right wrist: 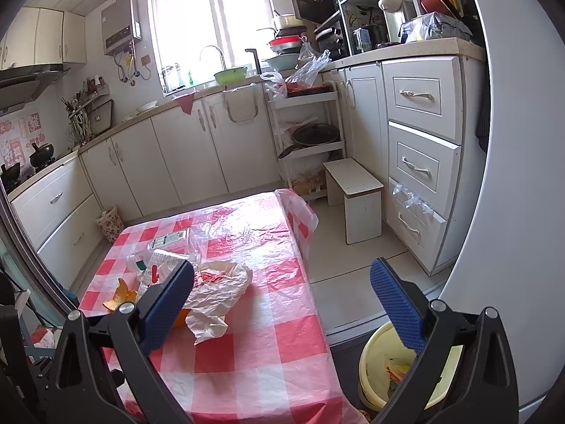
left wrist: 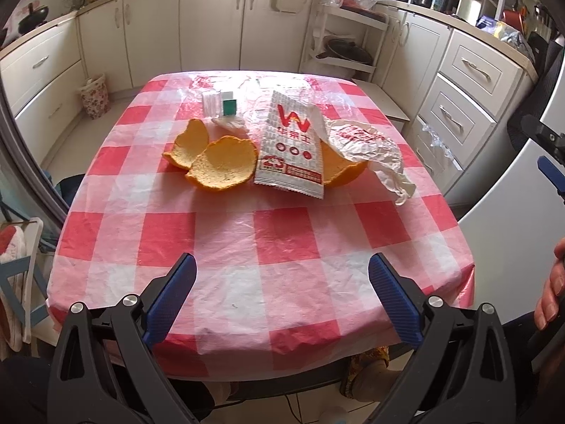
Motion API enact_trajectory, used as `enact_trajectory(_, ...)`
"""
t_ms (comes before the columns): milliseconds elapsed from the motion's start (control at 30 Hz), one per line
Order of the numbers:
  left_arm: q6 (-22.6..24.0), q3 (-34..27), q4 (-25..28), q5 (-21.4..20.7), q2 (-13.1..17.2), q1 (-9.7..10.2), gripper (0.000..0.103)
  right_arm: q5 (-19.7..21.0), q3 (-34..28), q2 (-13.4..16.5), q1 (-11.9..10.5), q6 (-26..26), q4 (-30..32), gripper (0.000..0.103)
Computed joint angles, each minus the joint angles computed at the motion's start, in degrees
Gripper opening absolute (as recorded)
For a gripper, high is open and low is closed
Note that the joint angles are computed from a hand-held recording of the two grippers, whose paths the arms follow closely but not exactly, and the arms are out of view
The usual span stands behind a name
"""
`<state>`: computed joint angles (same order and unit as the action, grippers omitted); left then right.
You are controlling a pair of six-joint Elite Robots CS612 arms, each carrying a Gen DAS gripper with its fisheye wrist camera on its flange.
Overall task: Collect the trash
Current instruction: 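Move both open tools toward the printed paper bag and white plastic bag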
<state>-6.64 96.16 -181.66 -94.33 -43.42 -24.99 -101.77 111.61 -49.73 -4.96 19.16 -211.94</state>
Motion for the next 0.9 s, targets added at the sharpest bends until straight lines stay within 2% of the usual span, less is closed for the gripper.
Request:
enact_trajectory(267,-1.4,-0.3,0.2,-0.2,0.3,0.58,0.094,0.5,0.0,0.1,0.0,-0.8,0.4,0.096)
enact_trajectory(900,-1.4,-0.7,0.8,-0.7,0.4,0.69,0.094,1.8,-1.0,0.5,0.5,-2.8,1.5,0.096)
